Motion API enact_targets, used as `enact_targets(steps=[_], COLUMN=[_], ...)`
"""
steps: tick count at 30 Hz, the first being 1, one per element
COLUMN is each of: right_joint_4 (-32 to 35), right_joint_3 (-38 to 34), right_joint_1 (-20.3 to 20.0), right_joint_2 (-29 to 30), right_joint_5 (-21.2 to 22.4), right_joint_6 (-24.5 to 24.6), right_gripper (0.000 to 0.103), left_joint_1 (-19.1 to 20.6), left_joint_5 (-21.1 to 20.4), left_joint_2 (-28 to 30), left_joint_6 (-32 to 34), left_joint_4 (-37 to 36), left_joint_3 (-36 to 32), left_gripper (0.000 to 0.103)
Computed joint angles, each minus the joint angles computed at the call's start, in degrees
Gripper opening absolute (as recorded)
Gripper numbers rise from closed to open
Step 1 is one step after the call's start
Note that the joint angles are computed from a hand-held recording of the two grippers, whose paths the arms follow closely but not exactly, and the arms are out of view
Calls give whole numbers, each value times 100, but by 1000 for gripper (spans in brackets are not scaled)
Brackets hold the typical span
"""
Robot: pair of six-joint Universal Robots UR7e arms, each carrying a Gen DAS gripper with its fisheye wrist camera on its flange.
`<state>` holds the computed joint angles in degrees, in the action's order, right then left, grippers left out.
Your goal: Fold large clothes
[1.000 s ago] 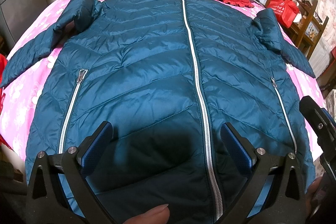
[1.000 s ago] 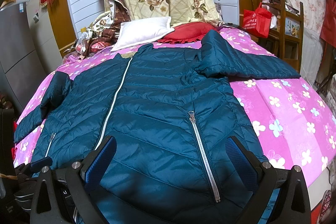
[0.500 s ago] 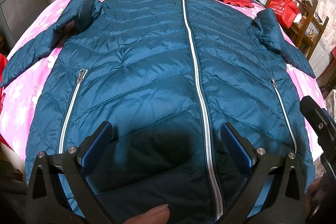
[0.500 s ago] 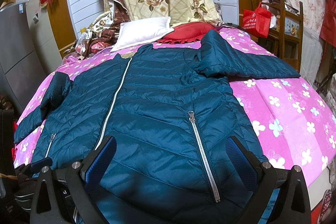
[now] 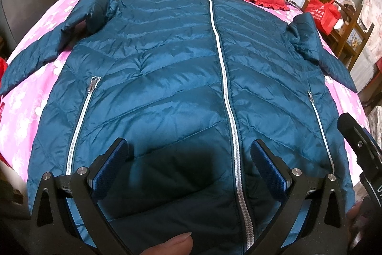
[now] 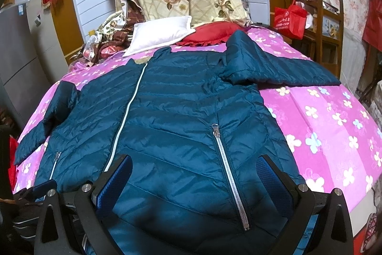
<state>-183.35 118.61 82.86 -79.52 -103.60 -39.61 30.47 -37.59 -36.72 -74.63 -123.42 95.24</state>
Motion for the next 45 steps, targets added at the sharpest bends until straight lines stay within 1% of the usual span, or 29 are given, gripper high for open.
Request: enact_targets(steps=[4, 7, 10, 13, 15, 17, 26, 30, 34, 38, 45], right_joint_4=[-152, -191, -207, -132, -176, -257, -290, -305, -295, -328, -537], right_joint_3=[32, 29, 28, 11, 17, 36, 10, -6, -28, -2, 44], right_joint_1=[52, 56, 26, 10, 2, 1, 99, 138, 153, 139, 200], right_joint_2=[47, 47, 17, -5, -5, 10, 122, 169, 201, 170, 219], right_joint_5=[-89, -145, -144, -138, -116, -116, -317, -403, -467, -409, -515], right_joint_6=[-52, -46, 57, 160, 120, 68, 6, -29, -43, -24, -142], right_gripper=[103, 103, 103, 103, 103, 103, 103, 103, 103, 103, 103], left_joint_1=[-3, -114, -224, -218, -210, -206, -144, -140, -130, -156, -136], left_joint_5=[69, 205, 481, 492, 546, 534, 400, 377, 355, 419, 389], left_joint_2=[-58, -55, -34, -35, -58, -127, -252, -266, -232, -228, -281], left_joint_6=[-173, -531, -755, -622, -738, -610, -350, -335, -337, -382, -303], left_joint_4=[82, 578, 1018, 873, 1052, 736, 52, -48, 53, 124, -104], left_joint_3=[29, -94, -151, -101, -110, 30, 290, 322, 255, 256, 364], left_gripper=[103, 103, 103, 103, 103, 103, 103, 103, 103, 103, 103])
